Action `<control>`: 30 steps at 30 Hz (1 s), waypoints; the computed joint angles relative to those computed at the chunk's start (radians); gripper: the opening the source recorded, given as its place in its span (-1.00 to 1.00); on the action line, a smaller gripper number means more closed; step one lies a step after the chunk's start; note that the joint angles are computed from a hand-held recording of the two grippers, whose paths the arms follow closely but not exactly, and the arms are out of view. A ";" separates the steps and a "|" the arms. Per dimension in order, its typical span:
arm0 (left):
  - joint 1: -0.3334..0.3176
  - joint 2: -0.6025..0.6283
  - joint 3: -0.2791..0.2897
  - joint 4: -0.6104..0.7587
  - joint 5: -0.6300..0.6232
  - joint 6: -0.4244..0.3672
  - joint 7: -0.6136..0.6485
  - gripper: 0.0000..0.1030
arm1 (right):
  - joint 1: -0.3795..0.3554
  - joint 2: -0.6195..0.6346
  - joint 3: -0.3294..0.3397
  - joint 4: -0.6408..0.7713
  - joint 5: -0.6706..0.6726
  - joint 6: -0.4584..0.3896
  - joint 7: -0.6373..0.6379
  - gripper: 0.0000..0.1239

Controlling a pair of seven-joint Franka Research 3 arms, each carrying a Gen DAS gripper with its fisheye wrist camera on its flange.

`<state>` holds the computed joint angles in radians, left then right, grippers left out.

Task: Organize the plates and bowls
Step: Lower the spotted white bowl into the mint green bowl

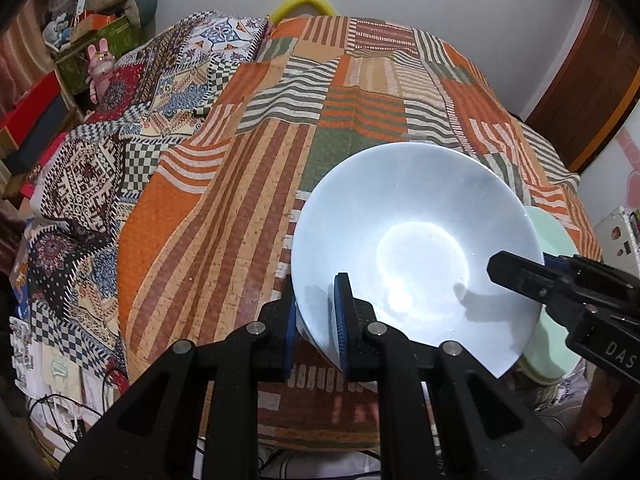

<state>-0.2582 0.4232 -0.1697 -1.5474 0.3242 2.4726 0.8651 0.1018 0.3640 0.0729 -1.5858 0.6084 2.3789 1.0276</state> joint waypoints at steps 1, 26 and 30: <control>-0.004 0.001 0.004 0.003 0.008 -0.004 -0.003 -0.71 | 0.001 0.000 0.000 -0.001 -0.003 0.001 -0.002 -0.59; 0.003 -0.022 -0.001 -0.026 0.001 0.042 -0.003 -0.69 | -0.008 -0.041 -0.002 -0.043 0.031 0.028 -0.065 -0.20; 0.006 -0.045 0.000 -0.049 0.003 0.072 -0.014 -0.59 | -0.008 -0.059 -0.005 -0.060 0.037 0.066 -0.089 -0.19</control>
<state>-0.2522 0.3785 -0.1702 -1.5965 0.3277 2.5445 0.8512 0.0935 0.3049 0.0679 -1.6453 0.6458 2.4445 0.9388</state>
